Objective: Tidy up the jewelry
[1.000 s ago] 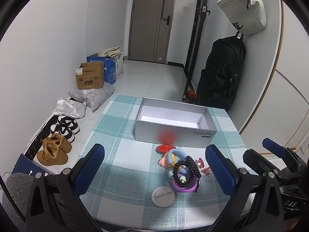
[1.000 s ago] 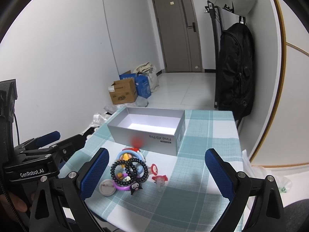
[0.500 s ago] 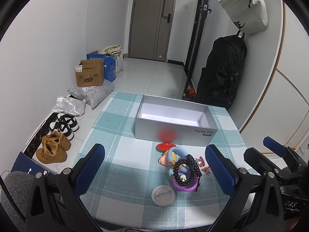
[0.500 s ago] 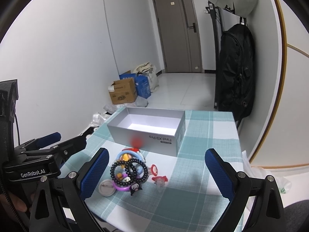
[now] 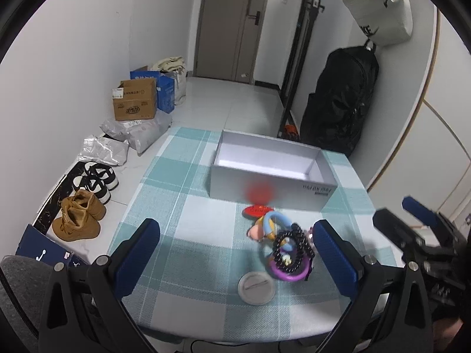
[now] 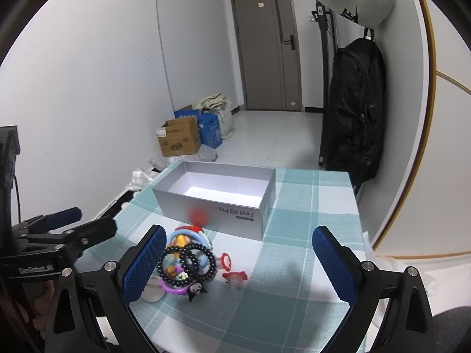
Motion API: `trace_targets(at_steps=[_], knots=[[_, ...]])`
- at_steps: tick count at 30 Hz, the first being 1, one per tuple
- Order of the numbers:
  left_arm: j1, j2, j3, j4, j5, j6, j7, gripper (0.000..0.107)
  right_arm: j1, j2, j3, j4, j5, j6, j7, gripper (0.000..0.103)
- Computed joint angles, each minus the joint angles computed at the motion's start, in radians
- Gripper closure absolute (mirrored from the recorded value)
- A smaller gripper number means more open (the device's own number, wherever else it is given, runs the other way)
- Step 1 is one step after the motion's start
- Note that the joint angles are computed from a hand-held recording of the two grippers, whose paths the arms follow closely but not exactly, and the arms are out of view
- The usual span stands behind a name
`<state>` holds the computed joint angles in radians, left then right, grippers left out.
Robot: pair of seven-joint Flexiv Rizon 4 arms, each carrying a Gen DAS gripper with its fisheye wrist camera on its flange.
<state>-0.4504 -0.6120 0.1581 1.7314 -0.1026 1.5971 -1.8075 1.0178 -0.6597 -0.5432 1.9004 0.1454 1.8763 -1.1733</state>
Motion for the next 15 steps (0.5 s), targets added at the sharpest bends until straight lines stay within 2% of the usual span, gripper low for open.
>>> trace_targets(at_steps=[5, 7, 10, 14, 15], knots=[[0.17, 0.015, -0.209, 0.043, -0.033, -0.076, 0.126, 0.006, -0.021, -0.008, 0.01, -0.022, -0.016, -0.036, 0.027, 0.003], [0.198, 0.011, -0.247, 0.045, -0.049, -0.12, 0.168, 0.006, -0.043, -0.011, 0.027, -0.036, -0.039, -0.054, 0.045, 0.003], [0.213, 0.007, -0.274, 0.033, -0.068, -0.197, 0.223, 0.006, -0.073, -0.018, 0.046, -0.052, -0.067, -0.065, 0.076, 0.003], [0.182, -0.02, -0.238, -0.029, -0.064, -0.34, 0.241, 0.007, -0.122, -0.018, 0.089, -0.066, -0.103, -0.082, 0.116, 0.003], [0.186, -0.024, -0.245, -0.037, -0.07, -0.365, 0.25, 0.016, -0.14, -0.018, 0.107, -0.07, -0.114, -0.087, 0.125, 0.003]])
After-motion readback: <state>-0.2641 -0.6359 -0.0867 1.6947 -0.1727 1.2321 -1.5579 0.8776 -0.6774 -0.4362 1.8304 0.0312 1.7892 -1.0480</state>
